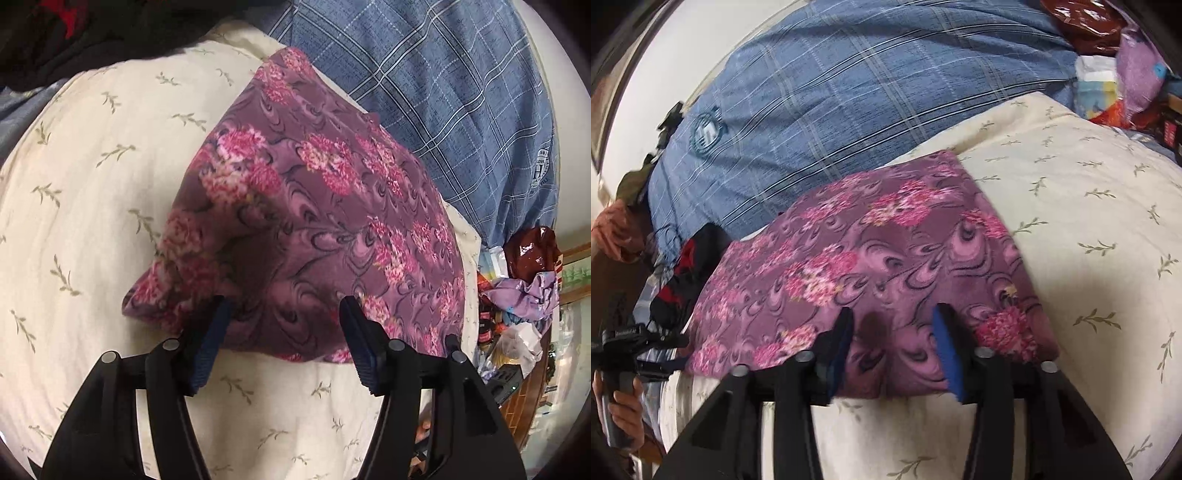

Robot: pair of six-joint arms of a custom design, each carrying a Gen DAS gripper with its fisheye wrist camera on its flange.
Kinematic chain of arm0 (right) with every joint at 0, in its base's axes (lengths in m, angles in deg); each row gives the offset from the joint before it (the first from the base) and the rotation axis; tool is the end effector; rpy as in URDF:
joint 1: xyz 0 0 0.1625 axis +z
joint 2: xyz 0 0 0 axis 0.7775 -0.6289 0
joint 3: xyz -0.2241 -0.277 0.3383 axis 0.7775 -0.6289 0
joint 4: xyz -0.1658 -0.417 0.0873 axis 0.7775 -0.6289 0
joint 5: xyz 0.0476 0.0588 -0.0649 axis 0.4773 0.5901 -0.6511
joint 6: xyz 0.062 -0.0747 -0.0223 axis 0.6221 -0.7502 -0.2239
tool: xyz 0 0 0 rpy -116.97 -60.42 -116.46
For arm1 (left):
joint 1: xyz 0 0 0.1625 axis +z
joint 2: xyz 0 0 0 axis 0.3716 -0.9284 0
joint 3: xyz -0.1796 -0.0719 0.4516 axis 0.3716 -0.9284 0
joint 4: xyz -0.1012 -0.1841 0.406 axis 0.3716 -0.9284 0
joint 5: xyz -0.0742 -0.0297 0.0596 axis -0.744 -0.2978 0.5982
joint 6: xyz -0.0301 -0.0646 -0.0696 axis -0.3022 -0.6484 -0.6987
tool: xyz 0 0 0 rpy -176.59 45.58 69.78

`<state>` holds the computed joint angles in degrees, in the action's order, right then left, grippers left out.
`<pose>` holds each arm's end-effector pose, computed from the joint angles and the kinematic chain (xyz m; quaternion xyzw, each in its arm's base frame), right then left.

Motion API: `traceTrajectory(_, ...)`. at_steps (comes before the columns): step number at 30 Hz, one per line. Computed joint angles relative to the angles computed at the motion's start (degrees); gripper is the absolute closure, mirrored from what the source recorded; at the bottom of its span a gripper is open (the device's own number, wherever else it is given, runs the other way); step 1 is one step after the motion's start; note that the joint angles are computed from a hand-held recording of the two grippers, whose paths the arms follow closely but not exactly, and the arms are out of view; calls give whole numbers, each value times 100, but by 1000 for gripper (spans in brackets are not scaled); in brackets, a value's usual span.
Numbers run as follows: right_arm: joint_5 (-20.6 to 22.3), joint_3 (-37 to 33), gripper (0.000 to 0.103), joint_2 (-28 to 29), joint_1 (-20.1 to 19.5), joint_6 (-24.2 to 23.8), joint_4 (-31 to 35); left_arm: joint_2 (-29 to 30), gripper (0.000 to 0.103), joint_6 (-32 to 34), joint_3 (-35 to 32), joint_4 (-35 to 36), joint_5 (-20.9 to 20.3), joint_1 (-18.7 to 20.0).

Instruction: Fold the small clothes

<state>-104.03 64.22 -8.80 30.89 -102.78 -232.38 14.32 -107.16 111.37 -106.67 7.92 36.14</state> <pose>0.0312 -0.7671 0.2301 0.2210 -0.9202 0.3098 0.0916 -0.1825 -0.6565 0.1383 -0.2247 0.9103 -0.3217 0.1318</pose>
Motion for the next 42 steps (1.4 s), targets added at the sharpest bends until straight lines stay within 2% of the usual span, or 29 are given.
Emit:
traceTrajectory(3,-206,36,38,-7,94,-176,34,-75,42,-49,96,-106,-158,16)
traceTrajectory(9,-1194,300,35,91,408,-565,-727,-377,42,10,294,-337,-548,52)
traceTrajectory(12,-1238,488,34,38,512,-716,-906,-635,40,216,282,-81,-423,57)
traceTrajectory(15,-1193,719,34,2,643,-1120,-1069,-862,35,232,192,284,-205,168)
traceTrajectory(22,-1152,1276,32,239,1117,-2760,-1571,-1015,35,374,-100,355,-553,676)
traceTrajectory(27,-1190,1463,30,681,1475,-3852,-1912,-859,35,654,-555,789,-685,875)
traceTrajectory(29,-1291,1522,30,971,1633,-4463,-2256,-781,35,780,-740,1007,-729,936)
traceTrajectory(31,-1279,1553,30,1347,1760,-5136,-2911,-728,35,872,-877,1183,-792,977)
traceTrajectory(33,-1404,1458,31,1668,1883,-5447,-3302,-679,35,1039,-1015,1301,-914,1036)
traceTrajectory(35,-1324,1309,30,1992,1980,-5674,-3844,-594,35,1153,-1188,1415,-967,1074)
traceTrajectory(37,-1382,1072,35,2255,2052,-5825,-4099,-484,34,1255,-1389,1538,-1076,1126)
traceTrajectory(38,-1356,990,52,2324,2060,-5872,-4154,-416,31,1284,-1504,1616,-1145,1152)
traceTrajectory(39,-1418,867,85,2432,2074,-5971,-4285,-321,30,1343,-1654,1707,-1223,1184)
traceTrajectory(40,-1509,774,89,2455,2088,-5963,-4177,-230,30,1408,-1804,1817,-1269,1209)
traceTrajectory(42,-1308,832,88,2392,2032,-5891,-4171,-43,30,1505,-2105,2037,-1343,1247)
